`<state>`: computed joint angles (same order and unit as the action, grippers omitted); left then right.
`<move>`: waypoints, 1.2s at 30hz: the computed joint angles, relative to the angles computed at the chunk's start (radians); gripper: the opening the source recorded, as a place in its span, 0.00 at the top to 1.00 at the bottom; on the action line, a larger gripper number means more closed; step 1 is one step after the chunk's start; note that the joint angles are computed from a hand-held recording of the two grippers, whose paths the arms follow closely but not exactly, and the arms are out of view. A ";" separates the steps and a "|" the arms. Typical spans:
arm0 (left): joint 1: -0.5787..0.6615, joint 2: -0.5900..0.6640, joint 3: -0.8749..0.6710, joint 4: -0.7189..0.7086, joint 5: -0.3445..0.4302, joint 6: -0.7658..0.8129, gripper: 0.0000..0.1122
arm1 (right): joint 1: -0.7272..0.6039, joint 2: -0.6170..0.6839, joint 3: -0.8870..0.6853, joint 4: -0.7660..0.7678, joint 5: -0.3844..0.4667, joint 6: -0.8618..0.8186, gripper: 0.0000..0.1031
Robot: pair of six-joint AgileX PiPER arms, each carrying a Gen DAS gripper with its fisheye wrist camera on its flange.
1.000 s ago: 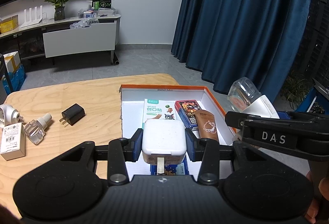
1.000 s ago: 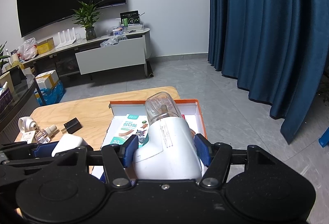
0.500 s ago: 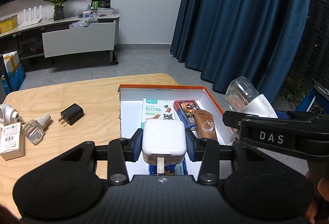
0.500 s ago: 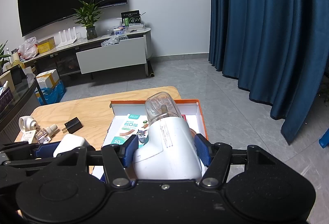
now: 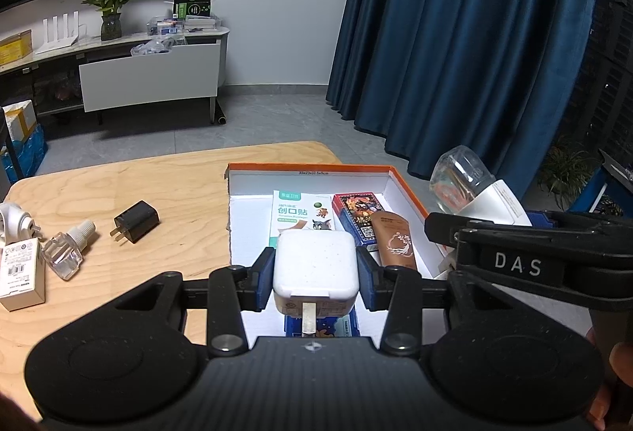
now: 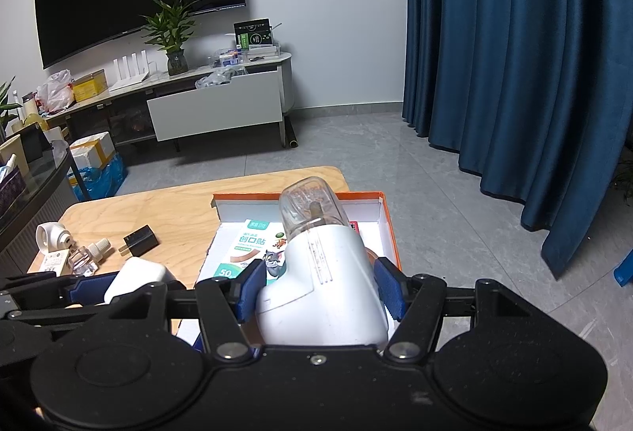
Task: Organize rigid objects
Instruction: 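Hold white charger with left gripper while right holds diffuser above the box, then lower the white diffuser with right gripper into the white box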
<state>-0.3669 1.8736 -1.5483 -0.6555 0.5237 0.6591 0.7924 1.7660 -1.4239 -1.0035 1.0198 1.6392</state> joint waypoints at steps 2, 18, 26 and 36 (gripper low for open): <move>-0.001 0.001 -0.001 0.001 0.001 0.000 0.62 | 0.000 0.000 -0.001 0.002 0.000 -0.002 0.30; -0.004 0.008 -0.007 0.002 0.001 0.001 0.62 | -0.002 0.002 -0.006 0.007 0.000 -0.010 0.30; -0.012 0.042 -0.048 0.032 0.017 -0.026 0.62 | -0.065 -0.006 0.022 0.035 -0.060 -0.032 0.30; -0.041 0.128 -0.171 0.086 0.066 -0.091 0.62 | -0.208 0.023 -0.008 0.133 -0.180 -0.179 0.30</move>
